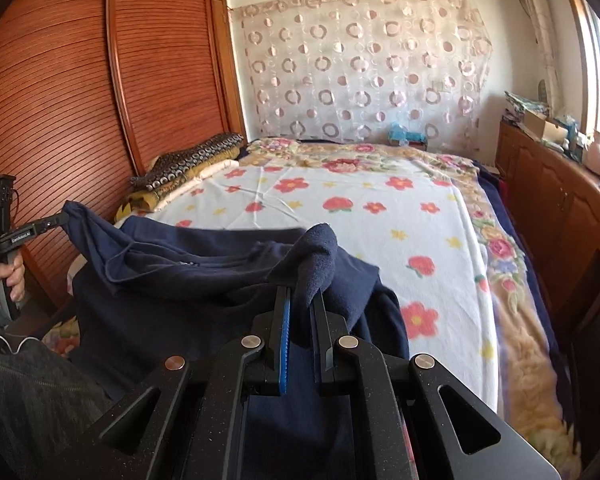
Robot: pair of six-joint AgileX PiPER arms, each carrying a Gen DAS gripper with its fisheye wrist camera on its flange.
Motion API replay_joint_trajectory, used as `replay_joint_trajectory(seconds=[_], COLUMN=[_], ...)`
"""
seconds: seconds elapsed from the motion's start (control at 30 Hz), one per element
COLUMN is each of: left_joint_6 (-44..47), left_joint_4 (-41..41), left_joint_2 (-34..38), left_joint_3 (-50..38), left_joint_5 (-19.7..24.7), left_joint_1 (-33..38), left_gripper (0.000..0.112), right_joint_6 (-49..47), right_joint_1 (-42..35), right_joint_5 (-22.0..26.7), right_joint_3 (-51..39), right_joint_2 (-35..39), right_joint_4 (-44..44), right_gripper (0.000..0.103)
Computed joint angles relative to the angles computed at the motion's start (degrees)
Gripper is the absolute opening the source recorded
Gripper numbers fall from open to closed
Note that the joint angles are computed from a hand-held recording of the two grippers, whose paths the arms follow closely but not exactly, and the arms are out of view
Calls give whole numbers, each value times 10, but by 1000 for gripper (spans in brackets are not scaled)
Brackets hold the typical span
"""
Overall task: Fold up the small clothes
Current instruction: 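Grasp the folded shirt edge with both grippers and lift it, then lower the shirt onto the bed beside the patterned stack, open both grippers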
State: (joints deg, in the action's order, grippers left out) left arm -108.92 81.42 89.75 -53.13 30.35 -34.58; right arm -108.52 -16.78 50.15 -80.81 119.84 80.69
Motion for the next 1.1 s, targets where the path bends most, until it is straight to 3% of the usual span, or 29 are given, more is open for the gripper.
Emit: replay_joint_trajectory(seconds=[0.2,0.37,0.5,0.57,0.63,0.73,0.9,1.0,1.1], left_joint_6=[54,94,145,182,249,364,521,578,616], left_joint_4=[-62,-79,-95,-113,-158,-248,-396,-452,-492], left_joint_2=[28,25,25,37,58,104,178,213,231], left_joint_3=[-13,-23,-50,-72,-104,-162,-238,-271,-285], left_joint_5=[-18,-16,-25,-39,-63,-68,-81,-66,-56], left_joint_1=[21,32,53,73,99,128,170,185,194], left_gripper=[5,36,54,71,78,78,78,78,78], right_joint_6=[53,93,96,94,95,103,231,345,378], right_joint_1=[29,39,28,18,12,7,38,60,69], right_joint_5=[-53,-68,-61,-59,-65,-80,-78,-44,-17], right_joint_3=[-15,-32,-38,-41,-49,-83,-226,-336,-385], right_joint_2=[25,28,10,5,3,21,104,165,190], right_joint_4=[-45,-81,-87,-84,-89,-91,-183,-249,-258], right_gripper=[8,14,22,27,27,28,28,28,28])
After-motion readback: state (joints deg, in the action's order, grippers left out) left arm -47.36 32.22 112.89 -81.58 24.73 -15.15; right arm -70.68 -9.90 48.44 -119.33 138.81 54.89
